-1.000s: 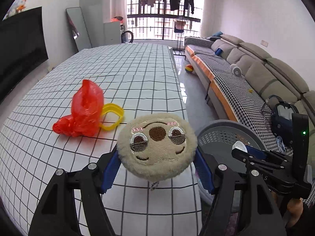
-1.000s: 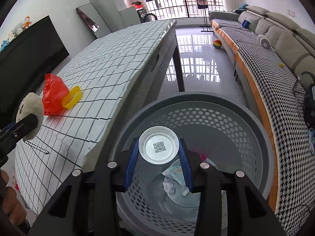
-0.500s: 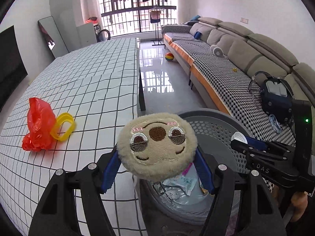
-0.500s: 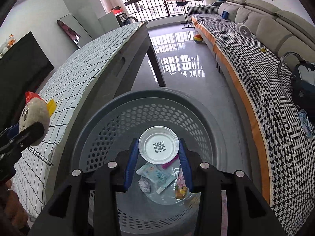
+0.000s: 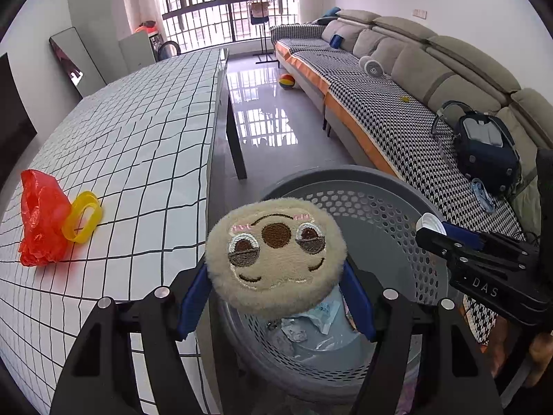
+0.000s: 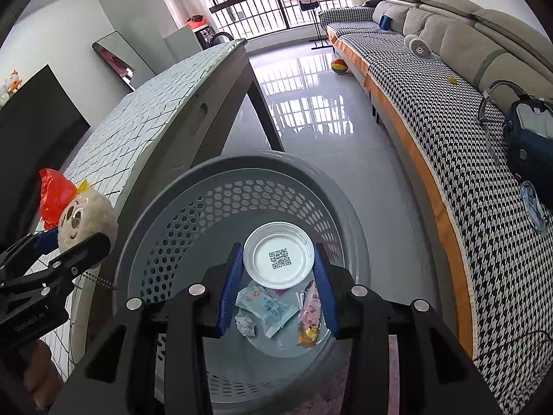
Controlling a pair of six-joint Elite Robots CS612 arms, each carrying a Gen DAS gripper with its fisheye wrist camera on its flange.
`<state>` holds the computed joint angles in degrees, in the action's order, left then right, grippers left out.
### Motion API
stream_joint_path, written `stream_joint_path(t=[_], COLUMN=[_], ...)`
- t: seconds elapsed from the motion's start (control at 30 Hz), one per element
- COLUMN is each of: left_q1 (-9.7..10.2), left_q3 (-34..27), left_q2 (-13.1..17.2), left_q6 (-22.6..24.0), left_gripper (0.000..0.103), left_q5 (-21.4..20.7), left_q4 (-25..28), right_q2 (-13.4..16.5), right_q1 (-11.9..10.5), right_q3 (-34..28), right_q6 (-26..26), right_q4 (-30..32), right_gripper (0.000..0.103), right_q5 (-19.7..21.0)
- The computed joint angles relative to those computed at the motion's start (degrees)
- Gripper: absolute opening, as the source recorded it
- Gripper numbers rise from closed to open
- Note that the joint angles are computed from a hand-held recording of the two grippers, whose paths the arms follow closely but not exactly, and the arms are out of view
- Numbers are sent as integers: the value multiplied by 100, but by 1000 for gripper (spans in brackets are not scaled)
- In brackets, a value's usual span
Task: Collect trash
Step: 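Carry cap and plush ball over the grey basket and open both grippers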
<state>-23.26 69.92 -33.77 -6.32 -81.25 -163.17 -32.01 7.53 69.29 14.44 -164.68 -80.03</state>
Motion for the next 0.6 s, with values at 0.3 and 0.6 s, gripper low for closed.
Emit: stream_joint_path(t=[0.3,0.6], left_q1=[11,37], left_q3=[-128,-157], left_q2=[79,104], left_q6=[-84,-195], left_gripper=[68,71], left_q5=[15,-46], left_q4=[200,265], right_q2=[84,104], right_q1=[44,46], right_q3=[-137,-161], right_q6=[-152,-165], right_q4=[147,108], right_gripper=[40,57], right_q5=[173,270])
